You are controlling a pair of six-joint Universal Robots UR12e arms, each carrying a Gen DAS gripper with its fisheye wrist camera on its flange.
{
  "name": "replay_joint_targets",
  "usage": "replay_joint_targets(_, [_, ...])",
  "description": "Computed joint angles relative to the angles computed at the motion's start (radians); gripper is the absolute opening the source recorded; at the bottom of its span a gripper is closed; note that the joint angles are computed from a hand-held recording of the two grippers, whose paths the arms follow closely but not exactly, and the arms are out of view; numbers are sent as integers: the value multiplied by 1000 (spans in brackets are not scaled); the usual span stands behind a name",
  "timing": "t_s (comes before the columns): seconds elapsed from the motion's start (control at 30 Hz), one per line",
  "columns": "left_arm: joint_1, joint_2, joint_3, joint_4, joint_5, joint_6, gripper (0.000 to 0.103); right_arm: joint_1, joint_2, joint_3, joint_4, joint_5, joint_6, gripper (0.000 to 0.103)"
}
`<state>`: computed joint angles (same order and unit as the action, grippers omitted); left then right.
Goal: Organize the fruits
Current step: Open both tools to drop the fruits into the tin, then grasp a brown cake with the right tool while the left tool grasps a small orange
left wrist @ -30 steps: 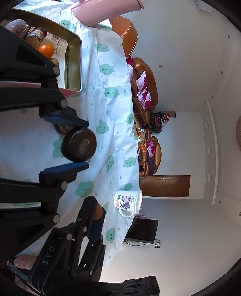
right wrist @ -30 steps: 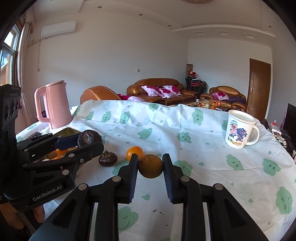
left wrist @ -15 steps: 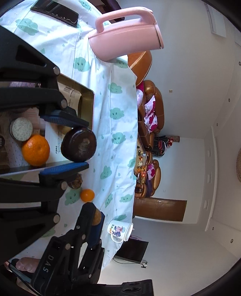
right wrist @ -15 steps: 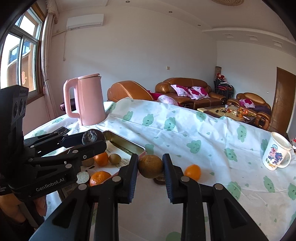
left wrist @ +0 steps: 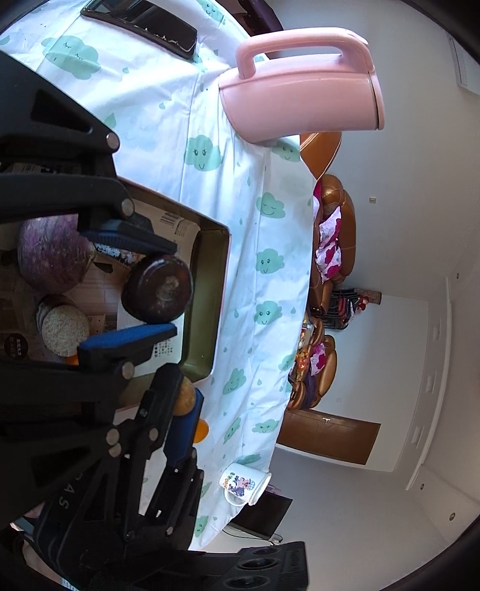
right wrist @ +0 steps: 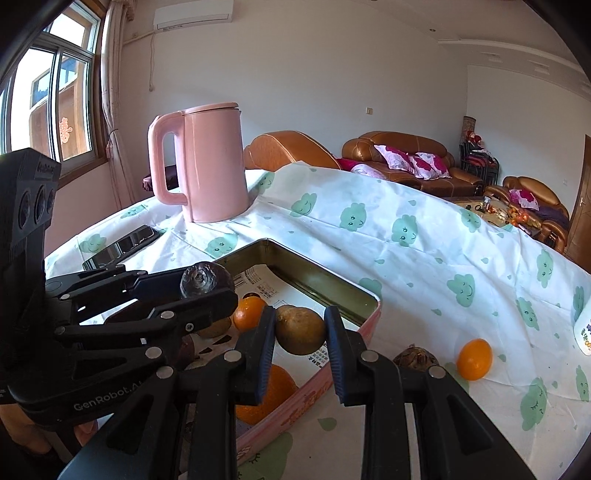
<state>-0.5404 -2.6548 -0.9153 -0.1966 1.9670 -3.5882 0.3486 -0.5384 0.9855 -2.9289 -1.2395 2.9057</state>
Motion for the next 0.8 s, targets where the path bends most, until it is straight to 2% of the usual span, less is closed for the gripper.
replay_joint_targets(0.1, [2,4,-8,-7,-1,-1,39,3,8,-15,32,-6,-10,29])
replay_joint_targets(0.17, [1,6,-11,-4,2,0,38,2,14,-29,72,17,-15,29])
replay_joint_targets(0.23, [-1,6,-11,-5,18,1,42,-1,16,-34,93,28,-11,29])
replay_joint_targets(0.33, [-4,6,-11,-1,45,-5,59,-8,5,-10,63,38,1,30])
replay_joint_targets(0.4, [-8,5,-14,29,60,-1,74,-20,-16,33,14,44,4,36])
replay_joint_targets(0.47, [-12,3,-11,48,73,6,76,-31,-37,76,-40,8,-1,45])
replay_joint_targets(0.6, [-20,-11,13,67,92,1,93,-56,-58,117,-83,-82,10,45])
replay_joint_targets(0.67, [-24,-21,34,65,99,1,95,-60,-52,104,-62,-121,16,45])
replay_joint_targets(0.8, [-28,-37,75,43,96,22,95,-58,-28,55,-10,-104,2,45])
